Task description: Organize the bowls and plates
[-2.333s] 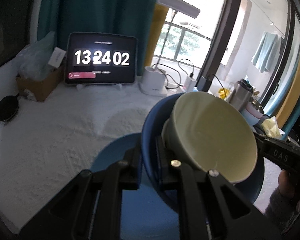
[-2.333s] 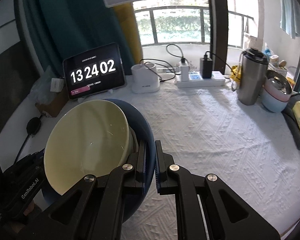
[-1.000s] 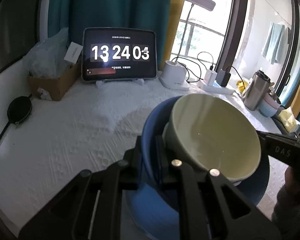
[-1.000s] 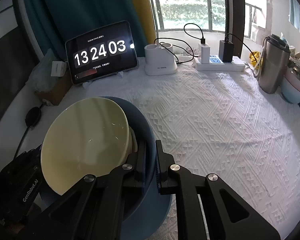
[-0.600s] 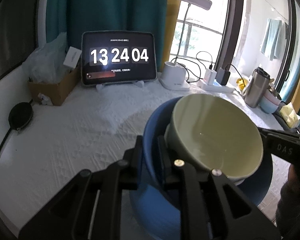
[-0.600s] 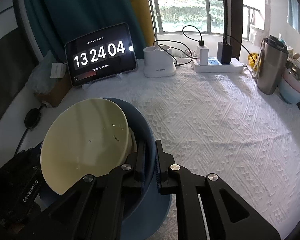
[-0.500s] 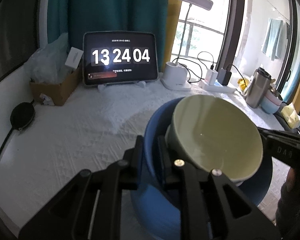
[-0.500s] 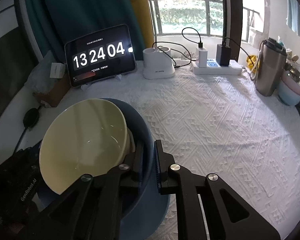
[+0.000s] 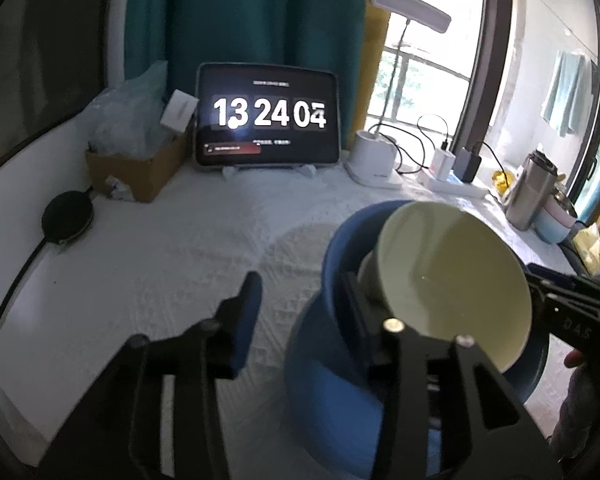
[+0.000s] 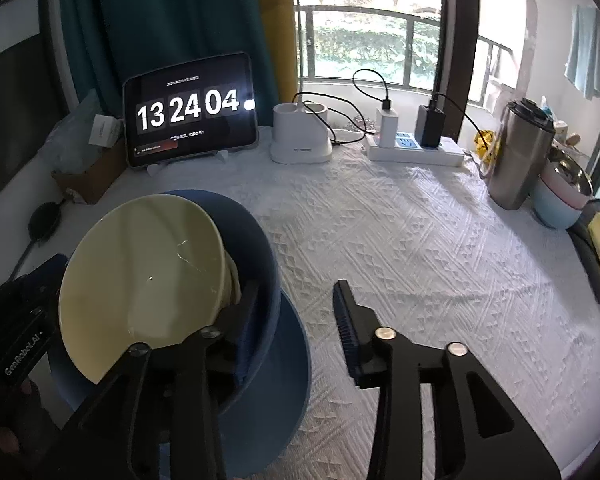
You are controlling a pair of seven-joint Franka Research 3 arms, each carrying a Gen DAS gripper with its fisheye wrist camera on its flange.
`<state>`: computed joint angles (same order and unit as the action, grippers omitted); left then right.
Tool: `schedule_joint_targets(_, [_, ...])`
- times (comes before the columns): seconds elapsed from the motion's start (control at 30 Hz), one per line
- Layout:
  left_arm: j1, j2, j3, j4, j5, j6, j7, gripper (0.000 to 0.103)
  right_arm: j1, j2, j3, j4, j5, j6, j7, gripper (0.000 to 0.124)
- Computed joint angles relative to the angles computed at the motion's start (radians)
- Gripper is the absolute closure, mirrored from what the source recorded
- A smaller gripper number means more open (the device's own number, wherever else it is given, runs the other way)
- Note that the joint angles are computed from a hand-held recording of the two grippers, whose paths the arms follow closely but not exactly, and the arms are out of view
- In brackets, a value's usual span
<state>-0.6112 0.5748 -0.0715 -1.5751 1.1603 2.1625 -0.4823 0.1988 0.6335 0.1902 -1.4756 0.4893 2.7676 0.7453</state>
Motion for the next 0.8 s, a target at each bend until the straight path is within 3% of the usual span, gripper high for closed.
schedule_joint_targets(0.13, [-0.01, 0.0, -0.003, 0.004, 0.001, -0.017, 0.004, 0.059, -0.016, -0.014, 0.011, -0.017, 0.02, -0.002, -0.014, 0.074])
schedule_joint_targets(0.8, [-0.065, 0.004, -0.019, 0.017, 0.017, -0.081, -0.025, 0.059, -0.107, -0.142, 0.086, -0.187, 0.291, 0.015, -0.305, 0.066])
